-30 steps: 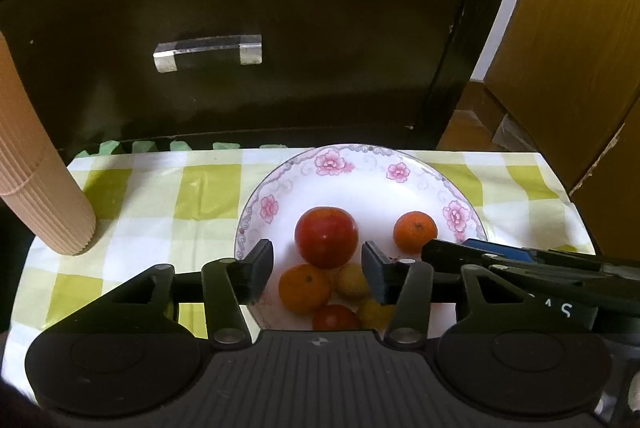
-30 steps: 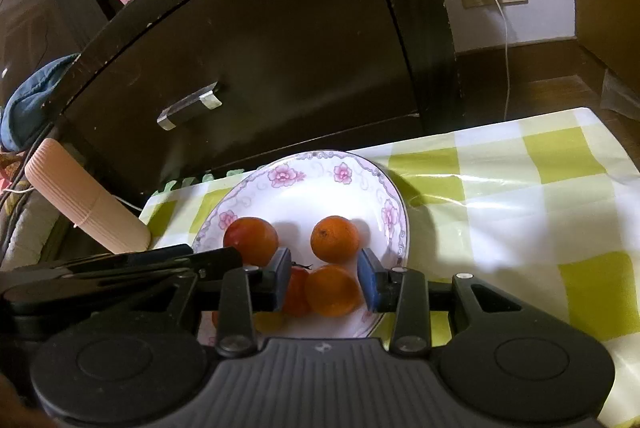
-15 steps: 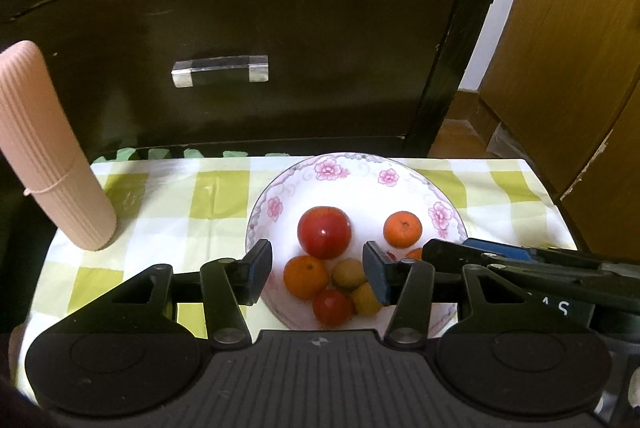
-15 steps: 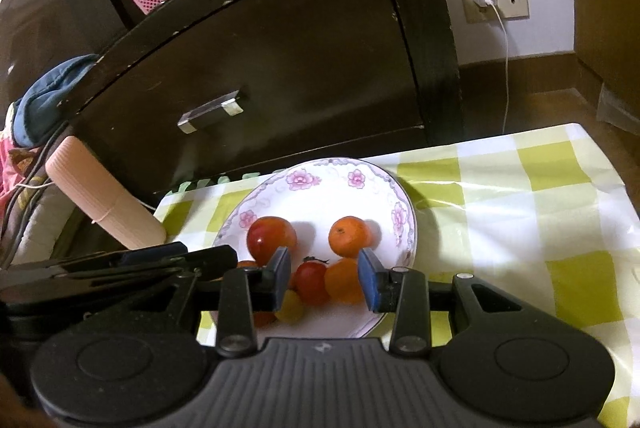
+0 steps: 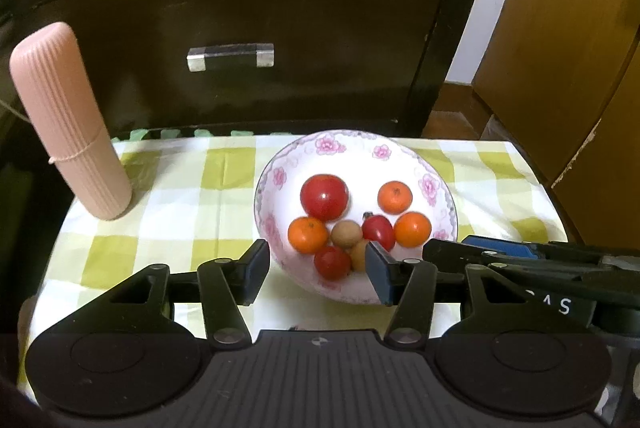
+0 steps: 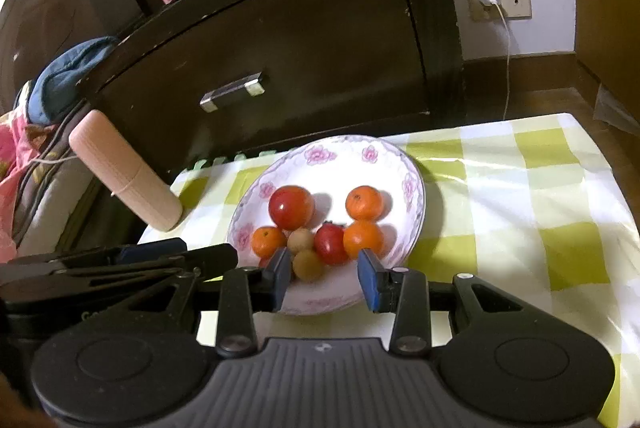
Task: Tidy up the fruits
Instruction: 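Lift both tools away from the bowl toward the remaining fruits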
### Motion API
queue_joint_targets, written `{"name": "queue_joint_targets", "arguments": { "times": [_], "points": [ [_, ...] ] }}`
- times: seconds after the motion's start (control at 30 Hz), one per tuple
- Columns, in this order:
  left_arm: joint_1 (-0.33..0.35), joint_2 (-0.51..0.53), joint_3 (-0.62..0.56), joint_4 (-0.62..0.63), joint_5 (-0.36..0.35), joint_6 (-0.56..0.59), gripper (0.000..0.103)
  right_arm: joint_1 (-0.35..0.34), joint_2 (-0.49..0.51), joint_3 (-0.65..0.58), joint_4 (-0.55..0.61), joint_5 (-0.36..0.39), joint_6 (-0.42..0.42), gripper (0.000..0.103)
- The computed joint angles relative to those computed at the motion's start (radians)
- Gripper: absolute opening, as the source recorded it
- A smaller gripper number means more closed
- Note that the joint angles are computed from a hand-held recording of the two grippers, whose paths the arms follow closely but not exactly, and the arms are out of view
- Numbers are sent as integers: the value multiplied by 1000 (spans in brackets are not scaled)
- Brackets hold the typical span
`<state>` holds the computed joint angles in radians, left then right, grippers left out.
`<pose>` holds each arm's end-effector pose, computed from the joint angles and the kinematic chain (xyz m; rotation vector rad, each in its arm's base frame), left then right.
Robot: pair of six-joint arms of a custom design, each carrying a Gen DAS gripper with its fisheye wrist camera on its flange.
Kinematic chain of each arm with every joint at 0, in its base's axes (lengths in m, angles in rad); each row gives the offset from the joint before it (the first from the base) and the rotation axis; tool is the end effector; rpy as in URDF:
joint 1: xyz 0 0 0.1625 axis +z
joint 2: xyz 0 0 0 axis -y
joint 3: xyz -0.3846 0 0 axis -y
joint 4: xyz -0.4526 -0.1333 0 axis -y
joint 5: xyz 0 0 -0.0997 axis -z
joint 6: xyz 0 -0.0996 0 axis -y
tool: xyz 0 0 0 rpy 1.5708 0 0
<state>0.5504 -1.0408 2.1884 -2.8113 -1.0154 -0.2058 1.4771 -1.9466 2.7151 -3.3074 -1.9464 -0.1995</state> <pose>-0.3182 -0.4133 0.0066 1.0320 2.4821 -0.5431 0.0667 -0.3248 0.2353 -0.1122 -2.4013 1.1778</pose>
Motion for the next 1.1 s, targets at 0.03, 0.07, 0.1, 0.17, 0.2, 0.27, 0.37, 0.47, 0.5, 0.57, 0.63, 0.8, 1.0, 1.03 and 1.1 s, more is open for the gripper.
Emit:
{"name": "queue_joint_targets", "arguments": {
  "times": [0.03,0.07,0.1,0.17,0.2,0.27,0.37,0.47,0.5,0.57,0.63,0.8,1.0,1.03,1.1],
  "points": [
    [-3,-7,5,8,1,-5,61,8,-8,6,12,-7,2,36],
    [-4,-12,9,13,2,-7,61,11,-12,10,18,-11,5,36],
    [-6,-19,15,18,4,-9,61,13,-16,14,24,-12,7,36],
    [-11,-33,28,31,8,-15,61,15,-21,18,31,-13,10,36],
    [-13,-41,34,39,10,-19,61,18,-25,21,37,-15,12,36],
    [-15,-51,43,49,14,-23,61,24,-27,27,44,-19,13,36],
    [-16,-71,59,68,17,-37,60,33,-26,31,61,-25,21,36],
    [-13,-93,74,90,17,-53,60,43,-17,34,70,-30,33,36],
    [-12,-101,79,97,16,-58,60,47,-13,35,73,-30,34,36],
    [-8,-117,88,110,13,-66,60,53,-5,36,77,-32,35,36],
    [-7,-131,96,127,14,-79,60,60,7,36,77,-35,37,36],
    [4,-151,109,144,16,-84,61,63,40,32,76,-25,35,36],
    [19,-164,122,148,19,-68,74,55,69,28,84,-24,33,37],
    [20,-165,123,156,25,-65,74,53,73,26,89,-23,30,37],
    [27,-166,120,176,26,-62,74,51,84,24,91,-28,28,37]
  ]
}}
